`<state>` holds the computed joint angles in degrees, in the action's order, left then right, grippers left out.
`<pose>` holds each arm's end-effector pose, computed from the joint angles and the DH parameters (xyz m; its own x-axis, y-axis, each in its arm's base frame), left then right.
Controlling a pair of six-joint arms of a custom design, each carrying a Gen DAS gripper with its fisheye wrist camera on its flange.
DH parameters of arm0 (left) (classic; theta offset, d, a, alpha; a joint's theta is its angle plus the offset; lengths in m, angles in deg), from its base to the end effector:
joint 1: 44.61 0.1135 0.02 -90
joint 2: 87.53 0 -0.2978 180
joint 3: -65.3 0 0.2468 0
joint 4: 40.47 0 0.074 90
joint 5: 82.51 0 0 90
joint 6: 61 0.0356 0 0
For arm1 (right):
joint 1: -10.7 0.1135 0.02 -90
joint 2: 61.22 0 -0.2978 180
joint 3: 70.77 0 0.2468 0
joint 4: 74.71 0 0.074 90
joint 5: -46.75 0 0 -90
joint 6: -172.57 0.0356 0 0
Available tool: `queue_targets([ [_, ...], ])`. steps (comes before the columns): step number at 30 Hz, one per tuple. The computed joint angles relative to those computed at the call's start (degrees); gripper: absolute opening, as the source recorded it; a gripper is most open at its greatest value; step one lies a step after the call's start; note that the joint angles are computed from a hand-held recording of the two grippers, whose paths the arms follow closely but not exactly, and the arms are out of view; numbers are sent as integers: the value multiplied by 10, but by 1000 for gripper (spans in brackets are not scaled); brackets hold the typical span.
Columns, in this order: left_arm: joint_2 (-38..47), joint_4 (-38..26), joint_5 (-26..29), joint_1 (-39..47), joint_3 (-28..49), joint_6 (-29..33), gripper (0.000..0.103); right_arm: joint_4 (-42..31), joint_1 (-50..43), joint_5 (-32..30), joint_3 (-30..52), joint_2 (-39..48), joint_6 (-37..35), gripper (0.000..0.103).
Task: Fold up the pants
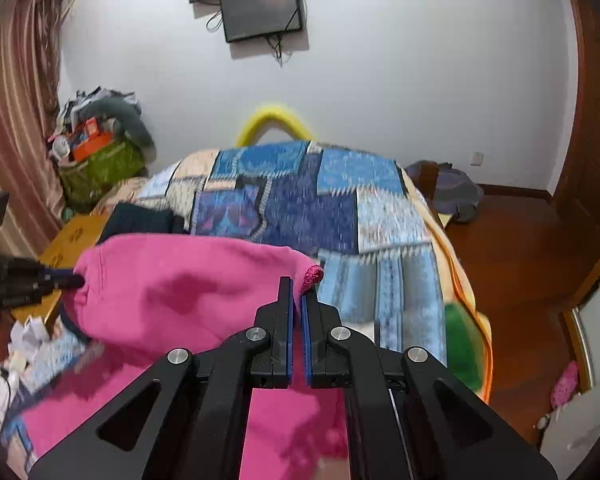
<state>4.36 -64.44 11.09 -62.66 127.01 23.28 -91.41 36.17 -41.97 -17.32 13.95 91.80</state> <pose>0.2915 -0.0973 0.1983 -0.8011 0.1565 -0.5777 0.2657 0.9579 -0.1090 0.2341 0.1106 0.2419 -0.6202 -0.1178 -0.7756 -0.3188 0.9412 0.1120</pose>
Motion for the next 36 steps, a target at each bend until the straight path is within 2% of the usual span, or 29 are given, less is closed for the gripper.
queue_targets([
  [6,-67,4,-1,-23,-76,-8,13,-32,31,11,-72,-98,20,3],
  [10,-101,7,14,-25,-120,-18,29,-60,73,33,-115,-168,45,3],
  [15,-129,18,56,-6,-166,-35,30,-81,123,64,-158,-212,82,3],
  [18,-148,25,71,3,-192,-35,36,-97,164,90,-182,-235,115,3],
  [25,-189,28,80,3,-230,-24,41,-89,244,129,-231,-229,190,3],
  [29,-235,1,72,-13,-238,-17,49,-86,293,158,-254,-229,239,3],
  [36,-296,-50,42,-30,-256,-40,50,-72,364,201,-279,-194,309,4],
])
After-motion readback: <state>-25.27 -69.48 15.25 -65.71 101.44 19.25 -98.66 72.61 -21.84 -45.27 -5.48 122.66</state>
